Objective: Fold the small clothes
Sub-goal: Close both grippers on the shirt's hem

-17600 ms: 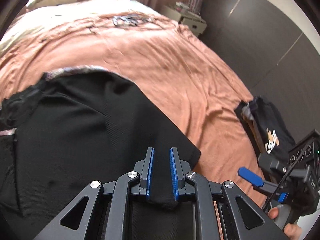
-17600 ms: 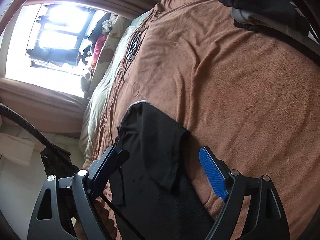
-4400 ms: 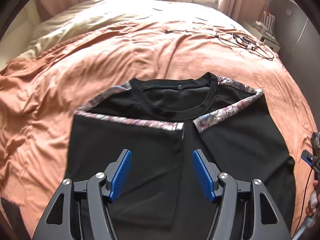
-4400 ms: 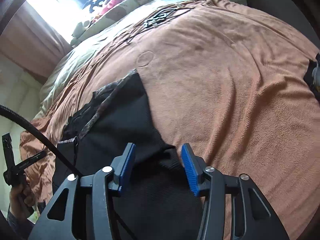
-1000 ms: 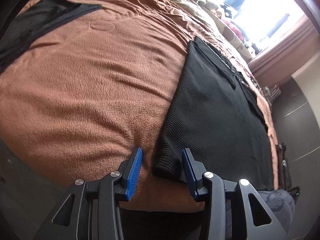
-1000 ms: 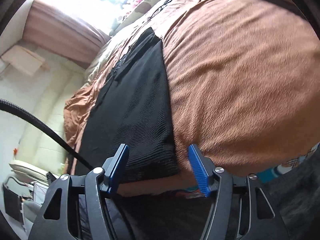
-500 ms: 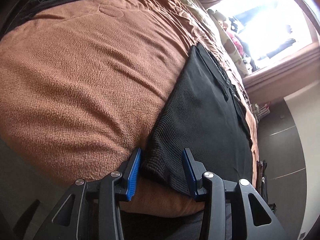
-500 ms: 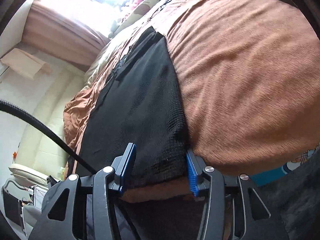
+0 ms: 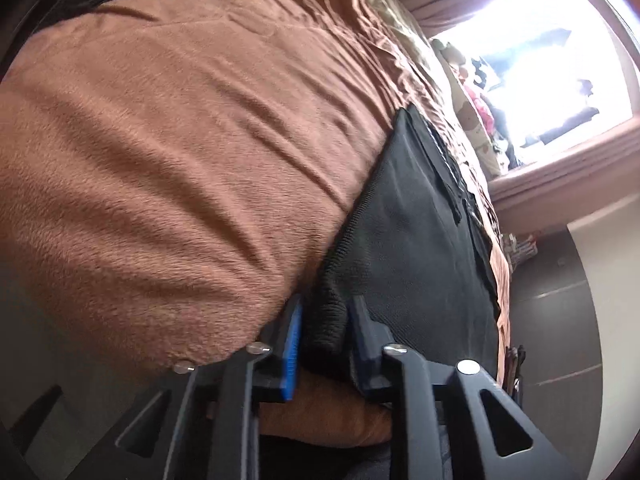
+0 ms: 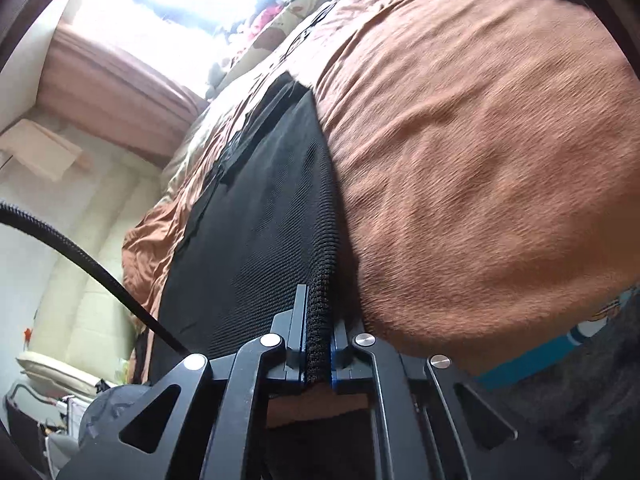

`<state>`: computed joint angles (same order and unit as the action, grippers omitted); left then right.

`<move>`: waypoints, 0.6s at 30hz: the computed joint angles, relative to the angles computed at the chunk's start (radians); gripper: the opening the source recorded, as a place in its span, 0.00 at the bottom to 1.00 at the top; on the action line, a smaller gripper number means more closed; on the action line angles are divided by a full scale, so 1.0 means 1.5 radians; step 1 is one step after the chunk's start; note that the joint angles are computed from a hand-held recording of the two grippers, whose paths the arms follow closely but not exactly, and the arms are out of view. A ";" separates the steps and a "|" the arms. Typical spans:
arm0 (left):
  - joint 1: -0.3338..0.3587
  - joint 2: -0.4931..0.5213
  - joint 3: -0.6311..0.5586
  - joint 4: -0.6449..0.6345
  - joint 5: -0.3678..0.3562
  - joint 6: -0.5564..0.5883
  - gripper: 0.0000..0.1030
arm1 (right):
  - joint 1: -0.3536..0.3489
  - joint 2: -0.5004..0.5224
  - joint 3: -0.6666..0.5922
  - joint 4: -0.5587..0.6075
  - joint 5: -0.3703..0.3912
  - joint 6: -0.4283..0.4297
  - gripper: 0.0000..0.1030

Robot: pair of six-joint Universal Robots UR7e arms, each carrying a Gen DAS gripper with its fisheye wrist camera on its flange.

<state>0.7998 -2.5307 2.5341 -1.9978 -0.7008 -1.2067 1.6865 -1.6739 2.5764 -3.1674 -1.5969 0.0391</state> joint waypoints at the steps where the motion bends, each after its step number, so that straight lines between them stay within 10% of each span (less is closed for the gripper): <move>1: 0.001 -0.010 0.005 -0.010 -0.003 0.003 0.18 | 0.003 -0.007 0.002 -0.004 -0.008 0.005 0.03; 18: -0.027 0.017 0.008 0.008 0.006 -0.052 0.15 | 0.002 -0.067 0.004 0.015 -0.005 0.012 0.02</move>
<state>0.7600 -2.5050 2.5466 -1.9852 -0.6919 -1.2848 1.6890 -1.7748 2.5819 -3.1444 -1.6041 0.0575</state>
